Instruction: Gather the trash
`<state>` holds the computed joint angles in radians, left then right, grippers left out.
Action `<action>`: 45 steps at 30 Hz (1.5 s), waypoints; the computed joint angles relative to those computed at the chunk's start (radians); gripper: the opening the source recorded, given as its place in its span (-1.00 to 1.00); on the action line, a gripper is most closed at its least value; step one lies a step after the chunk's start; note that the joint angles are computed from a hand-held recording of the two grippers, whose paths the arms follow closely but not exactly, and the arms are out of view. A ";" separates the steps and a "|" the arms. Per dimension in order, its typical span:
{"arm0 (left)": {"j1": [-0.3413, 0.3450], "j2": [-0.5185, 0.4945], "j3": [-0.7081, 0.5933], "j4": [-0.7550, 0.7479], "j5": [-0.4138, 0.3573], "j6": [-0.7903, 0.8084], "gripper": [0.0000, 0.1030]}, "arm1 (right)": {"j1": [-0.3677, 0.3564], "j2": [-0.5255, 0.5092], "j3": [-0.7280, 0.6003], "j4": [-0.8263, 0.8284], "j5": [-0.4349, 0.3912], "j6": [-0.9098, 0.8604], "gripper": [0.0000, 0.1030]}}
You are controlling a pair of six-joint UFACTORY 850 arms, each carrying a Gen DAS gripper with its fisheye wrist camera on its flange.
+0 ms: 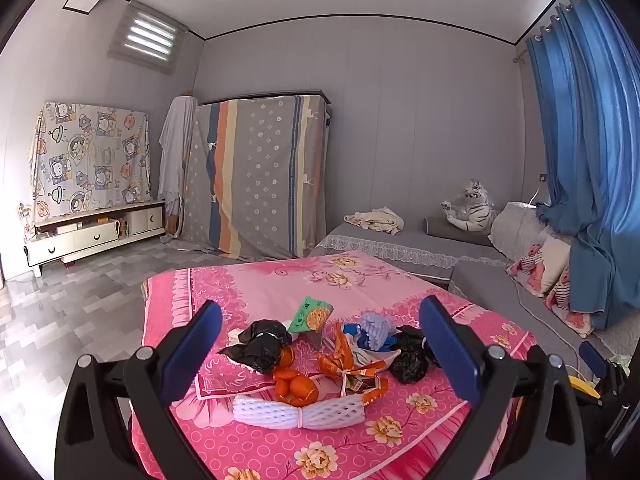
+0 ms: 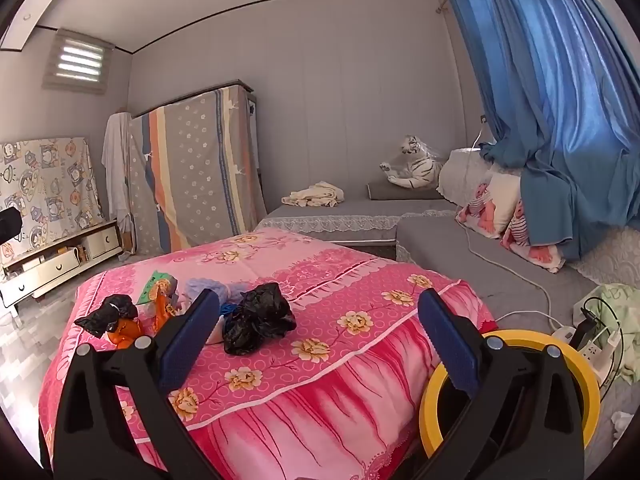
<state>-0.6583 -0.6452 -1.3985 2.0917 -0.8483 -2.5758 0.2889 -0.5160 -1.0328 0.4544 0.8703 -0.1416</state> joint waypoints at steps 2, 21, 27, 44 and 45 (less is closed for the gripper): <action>0.000 -0.001 0.000 0.002 -0.003 0.004 0.85 | 0.000 0.000 0.001 -0.001 0.001 0.010 0.84; -0.008 0.003 0.001 0.004 -0.010 0.002 0.85 | 0.000 0.001 0.001 0.003 0.000 0.001 0.84; -0.007 0.014 0.011 0.011 -0.005 -0.002 0.85 | 0.000 0.001 0.001 0.004 0.000 0.001 0.84; -0.008 0.016 0.012 0.011 -0.001 -0.001 0.85 | 0.001 0.001 0.003 0.007 0.004 0.002 0.84; -0.008 0.016 0.012 0.011 -0.001 -0.001 0.85 | 0.001 0.000 0.003 0.006 0.005 0.001 0.84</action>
